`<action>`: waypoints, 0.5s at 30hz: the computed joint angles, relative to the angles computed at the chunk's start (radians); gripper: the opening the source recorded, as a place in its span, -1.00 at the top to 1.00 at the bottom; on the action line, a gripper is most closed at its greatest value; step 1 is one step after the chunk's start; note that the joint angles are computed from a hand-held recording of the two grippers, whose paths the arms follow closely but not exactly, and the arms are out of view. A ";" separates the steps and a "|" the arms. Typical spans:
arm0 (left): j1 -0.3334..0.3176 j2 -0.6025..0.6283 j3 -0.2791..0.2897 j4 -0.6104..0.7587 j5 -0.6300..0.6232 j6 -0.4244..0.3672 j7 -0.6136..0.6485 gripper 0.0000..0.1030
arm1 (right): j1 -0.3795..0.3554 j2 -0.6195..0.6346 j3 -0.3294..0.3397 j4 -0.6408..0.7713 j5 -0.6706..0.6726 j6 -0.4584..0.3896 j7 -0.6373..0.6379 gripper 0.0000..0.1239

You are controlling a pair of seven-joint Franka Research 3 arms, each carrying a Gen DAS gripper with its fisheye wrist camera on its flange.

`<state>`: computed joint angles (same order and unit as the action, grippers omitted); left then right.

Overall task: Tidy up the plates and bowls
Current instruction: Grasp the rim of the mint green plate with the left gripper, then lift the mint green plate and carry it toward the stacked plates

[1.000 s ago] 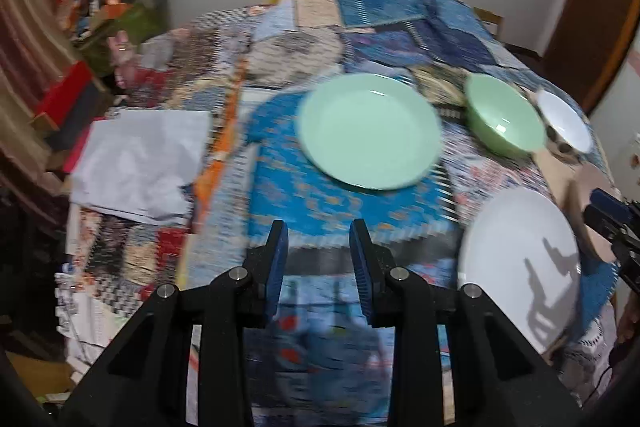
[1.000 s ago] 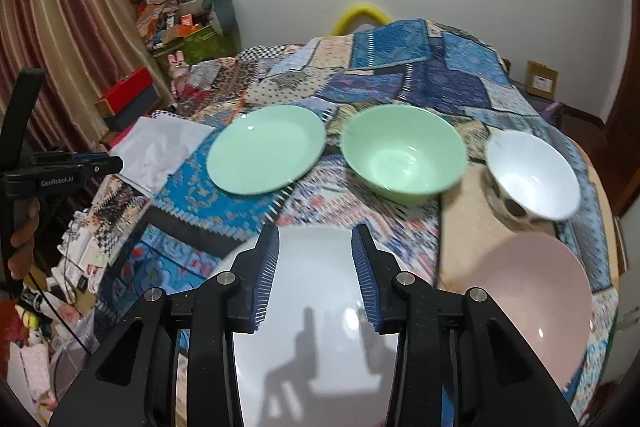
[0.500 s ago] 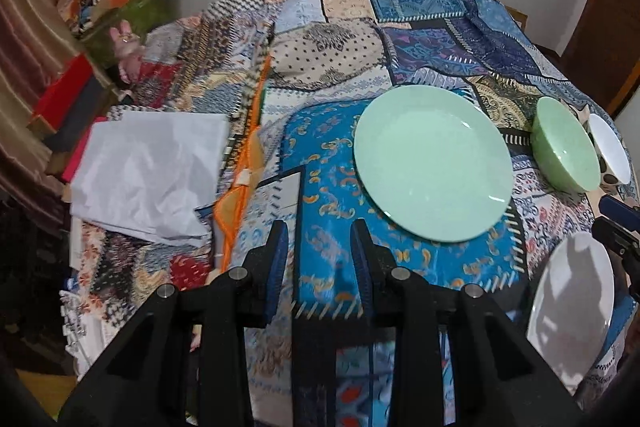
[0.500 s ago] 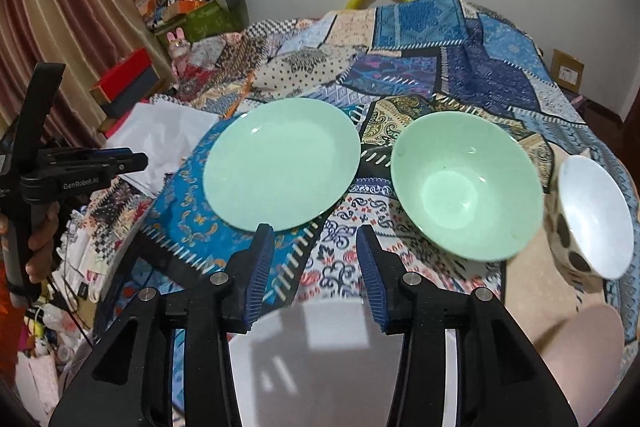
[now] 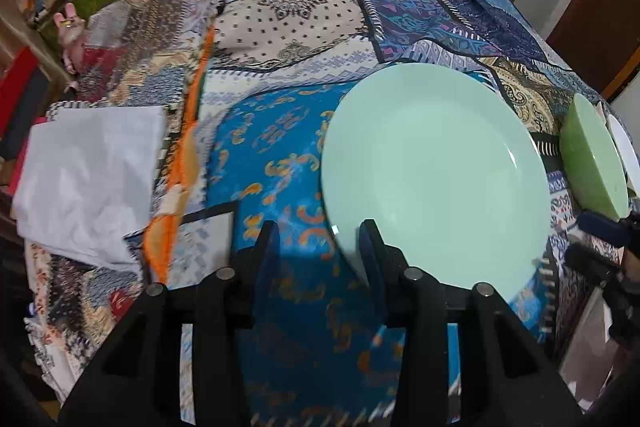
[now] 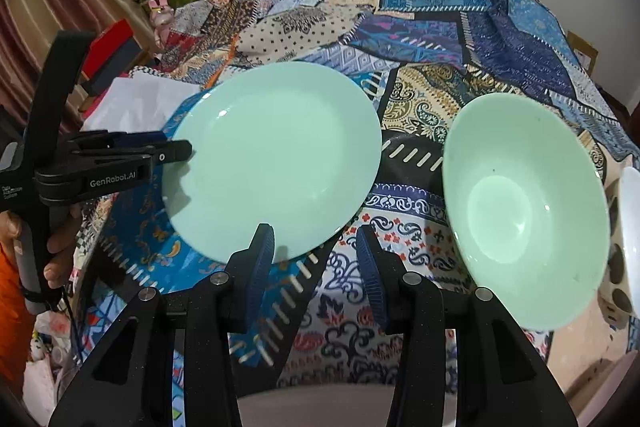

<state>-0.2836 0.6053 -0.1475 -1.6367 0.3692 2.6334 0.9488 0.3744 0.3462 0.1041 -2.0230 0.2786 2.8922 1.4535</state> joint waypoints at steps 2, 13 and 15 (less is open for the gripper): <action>-0.005 0.019 0.003 0.022 0.009 0.006 0.009 0.17 | -0.007 0.020 0.005 0.023 0.009 -0.021 -0.005 0.37; 0.001 0.094 -0.005 0.116 -0.016 0.032 0.079 0.07 | 0.001 0.074 -0.006 0.087 0.001 -0.054 0.014 0.37; 0.007 0.094 -0.007 0.114 -0.025 0.041 0.087 0.08 | -0.002 0.079 -0.001 0.091 0.007 -0.051 0.012 0.37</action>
